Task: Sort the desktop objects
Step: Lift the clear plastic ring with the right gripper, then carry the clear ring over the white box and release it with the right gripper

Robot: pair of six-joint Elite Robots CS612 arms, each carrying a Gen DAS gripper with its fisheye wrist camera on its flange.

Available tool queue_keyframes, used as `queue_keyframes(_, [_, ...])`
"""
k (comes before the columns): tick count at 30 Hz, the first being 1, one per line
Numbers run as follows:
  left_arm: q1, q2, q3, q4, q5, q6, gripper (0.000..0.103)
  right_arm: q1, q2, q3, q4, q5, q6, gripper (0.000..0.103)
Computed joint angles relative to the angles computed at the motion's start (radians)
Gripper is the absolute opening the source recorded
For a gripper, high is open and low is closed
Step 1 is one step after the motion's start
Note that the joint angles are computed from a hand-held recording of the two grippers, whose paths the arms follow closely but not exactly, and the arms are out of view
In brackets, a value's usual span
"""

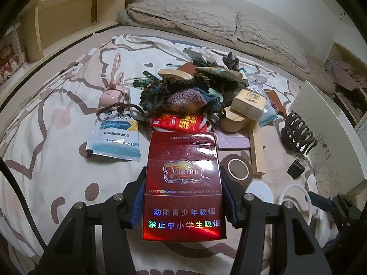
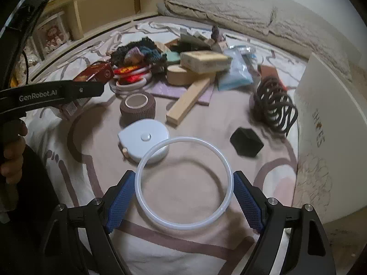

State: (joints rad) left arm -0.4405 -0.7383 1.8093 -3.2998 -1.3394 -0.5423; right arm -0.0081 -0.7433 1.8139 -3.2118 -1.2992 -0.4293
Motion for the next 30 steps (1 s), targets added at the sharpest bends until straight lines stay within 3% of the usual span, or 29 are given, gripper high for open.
queue_keyframes(11, [-0.007,-0.005,0.012,-0.053,0.004,0.03,0.056,-0.02,-0.024,0.029,-0.133,0.066,0.083,0.085])
queue_keyframes(17, [-0.017,-0.009,0.021,-0.104,0.006,0.051,0.056,-0.053,-0.061,0.066,-0.251,0.087,0.153,0.085])
queue_keyframes(23, [-0.03,-0.012,0.031,-0.165,0.019,0.068,0.056,-0.099,-0.103,0.091,-0.335,0.051,0.198,0.085])
queue_keyframes(25, [-0.033,-0.013,0.034,-0.186,0.02,0.076,0.056,-0.115,-0.114,0.095,-0.345,0.009,0.197,0.085])
queue_keyframes(30, [-0.038,-0.017,0.042,-0.23,0.007,0.094,0.056,-0.15,-0.127,0.076,-0.289,-0.084,0.227,0.085])
